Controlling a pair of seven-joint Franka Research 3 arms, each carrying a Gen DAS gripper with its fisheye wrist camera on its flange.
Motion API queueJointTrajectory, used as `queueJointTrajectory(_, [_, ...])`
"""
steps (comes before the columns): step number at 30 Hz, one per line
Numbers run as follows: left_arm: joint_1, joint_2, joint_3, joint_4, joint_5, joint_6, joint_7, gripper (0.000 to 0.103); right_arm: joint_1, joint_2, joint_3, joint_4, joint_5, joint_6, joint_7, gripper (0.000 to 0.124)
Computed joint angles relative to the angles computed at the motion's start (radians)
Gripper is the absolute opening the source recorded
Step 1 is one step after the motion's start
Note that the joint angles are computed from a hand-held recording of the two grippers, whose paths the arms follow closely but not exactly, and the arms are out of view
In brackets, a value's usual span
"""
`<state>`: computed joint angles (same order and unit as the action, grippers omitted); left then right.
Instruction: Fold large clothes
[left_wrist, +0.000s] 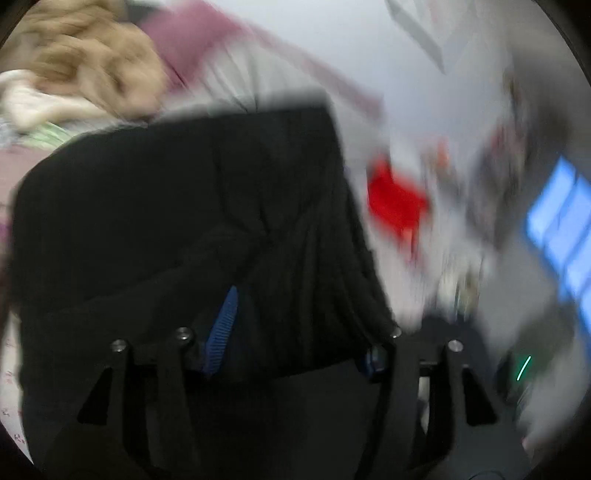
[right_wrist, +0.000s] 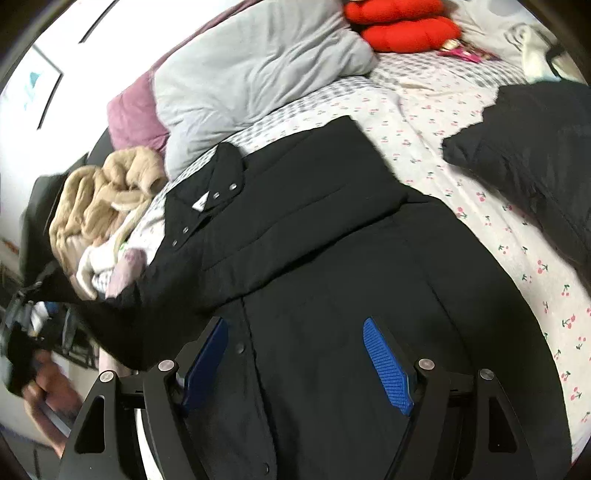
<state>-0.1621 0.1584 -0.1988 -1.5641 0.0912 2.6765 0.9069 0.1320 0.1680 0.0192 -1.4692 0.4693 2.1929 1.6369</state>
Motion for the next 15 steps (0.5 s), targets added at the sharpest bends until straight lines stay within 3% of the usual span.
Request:
queueJointTrajectory(1, [-0.013, 0.032, -0.01, 0.037, 0.018, -0.06, 0.03, 0.058, -0.002, 0.006, -0.003, 0.005, 0.0, -0.004, 0.013, 0.077])
queueJointTrajectory(4, [-0.025, 0.041, -0.004, 0.054, 0.055, -0.133, 0.058, 0.061, -0.009, 0.022, -0.009, 0.017, -0.008, -0.023, 0.035, 0.077])
queueJointTrajectory(6, [-0.016, 0.003, 0.008, 0.006, 0.057, -0.133, 0.041, 0.065, -0.012, 0.027, -0.009, 0.024, -0.017, -0.035, 0.028, 0.077])
queueJointTrajectory(8, [-0.014, -0.055, 0.026, -0.07, 0.089, -0.127, -0.051, 0.073, -0.014, 0.031, -0.009, 0.027, -0.023, -0.034, 0.02, 0.077])
queueJointTrajectory(10, [-0.001, -0.083, 0.034, -0.107, 0.087, -0.139, -0.124, 0.074, -0.013, 0.041, -0.006, 0.039, -0.03, -0.04, 0.008, 0.077])
queueJointTrajectory(15, [0.047, -0.179, 0.046, -0.248, -0.06, -0.178, -0.215, 0.074, 0.003, 0.122, 0.023, 0.132, -0.03, -0.134, -0.062, 0.077])
